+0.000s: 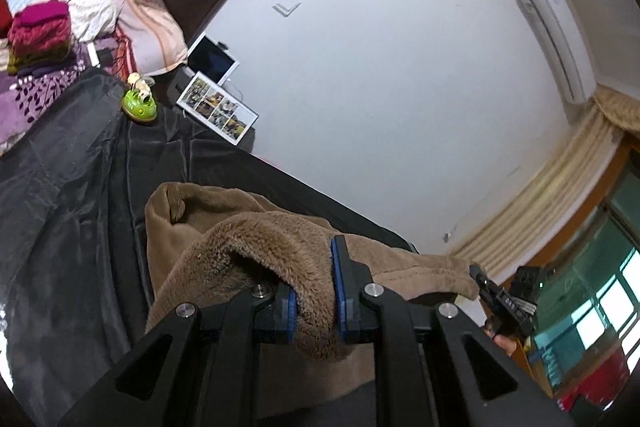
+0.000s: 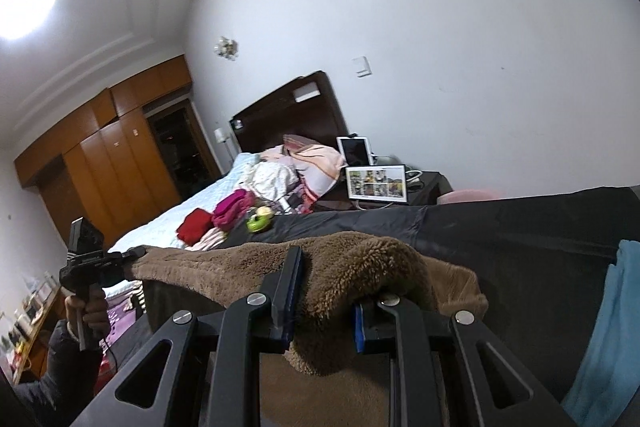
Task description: Fold clothes
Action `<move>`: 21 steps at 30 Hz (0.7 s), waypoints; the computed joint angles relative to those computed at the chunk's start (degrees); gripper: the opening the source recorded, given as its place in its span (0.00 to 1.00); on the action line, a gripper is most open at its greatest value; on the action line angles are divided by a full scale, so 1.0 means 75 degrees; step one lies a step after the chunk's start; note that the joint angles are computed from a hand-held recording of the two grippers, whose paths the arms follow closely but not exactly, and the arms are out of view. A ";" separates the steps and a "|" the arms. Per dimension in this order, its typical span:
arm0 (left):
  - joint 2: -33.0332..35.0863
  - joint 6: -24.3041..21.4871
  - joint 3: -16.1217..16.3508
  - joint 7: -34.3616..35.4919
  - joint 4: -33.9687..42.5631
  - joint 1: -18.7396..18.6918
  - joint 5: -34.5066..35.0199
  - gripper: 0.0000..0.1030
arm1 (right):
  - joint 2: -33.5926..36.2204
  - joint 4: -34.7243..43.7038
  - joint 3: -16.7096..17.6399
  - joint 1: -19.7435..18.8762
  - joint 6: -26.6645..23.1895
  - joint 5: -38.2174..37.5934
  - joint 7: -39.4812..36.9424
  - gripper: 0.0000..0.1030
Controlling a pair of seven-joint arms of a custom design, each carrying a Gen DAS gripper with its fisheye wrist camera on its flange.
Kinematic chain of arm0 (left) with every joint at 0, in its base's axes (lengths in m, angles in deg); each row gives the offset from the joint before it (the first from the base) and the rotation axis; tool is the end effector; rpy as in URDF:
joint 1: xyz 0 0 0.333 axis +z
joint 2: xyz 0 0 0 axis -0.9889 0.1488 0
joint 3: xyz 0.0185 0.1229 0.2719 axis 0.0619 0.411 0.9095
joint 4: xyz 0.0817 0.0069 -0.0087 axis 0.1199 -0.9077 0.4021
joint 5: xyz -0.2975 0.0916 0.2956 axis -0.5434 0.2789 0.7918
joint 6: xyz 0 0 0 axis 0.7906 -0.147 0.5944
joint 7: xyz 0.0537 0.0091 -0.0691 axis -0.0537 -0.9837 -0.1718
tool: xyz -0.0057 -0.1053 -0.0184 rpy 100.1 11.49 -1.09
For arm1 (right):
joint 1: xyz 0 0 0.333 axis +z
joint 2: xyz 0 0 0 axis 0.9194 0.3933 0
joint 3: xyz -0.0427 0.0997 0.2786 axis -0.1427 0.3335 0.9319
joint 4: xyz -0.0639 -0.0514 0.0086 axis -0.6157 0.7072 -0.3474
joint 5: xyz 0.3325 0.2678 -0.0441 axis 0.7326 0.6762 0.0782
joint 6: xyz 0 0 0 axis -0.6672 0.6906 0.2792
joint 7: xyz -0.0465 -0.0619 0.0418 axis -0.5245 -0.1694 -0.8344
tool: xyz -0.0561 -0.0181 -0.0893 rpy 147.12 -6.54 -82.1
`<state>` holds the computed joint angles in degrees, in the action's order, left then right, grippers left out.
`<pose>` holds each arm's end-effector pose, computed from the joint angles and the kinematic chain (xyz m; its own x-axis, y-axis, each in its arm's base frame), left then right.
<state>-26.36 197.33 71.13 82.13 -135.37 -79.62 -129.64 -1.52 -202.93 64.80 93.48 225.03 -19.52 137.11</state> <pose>0.6335 -0.0510 0.6403 -0.3704 -0.6312 0.6814 -0.7333 -0.2516 -0.6317 0.5070 0.1315 0.6738 0.2511 -0.9082 -0.3348 -0.4564 0.1940 -0.8684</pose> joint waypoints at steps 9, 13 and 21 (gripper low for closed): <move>0.1909 0.0441 -0.0551 -0.1362 0.1961 0.0073 0.1064 0.16 | 0.1562 0.1234 0.0320 -0.0829 -0.0231 0.0020 0.0432 0.22; 0.2631 0.0550 -0.0814 -0.1951 0.2720 0.0129 0.1716 0.16 | 0.2176 0.1757 0.0642 -0.1371 -0.0468 -0.0235 0.0794 0.22; 0.3853 0.0557 -0.1137 -0.3167 0.3930 0.0116 0.3049 0.16 | 0.3195 0.2645 0.1065 -0.2089 -0.1148 -0.0412 0.1168 0.22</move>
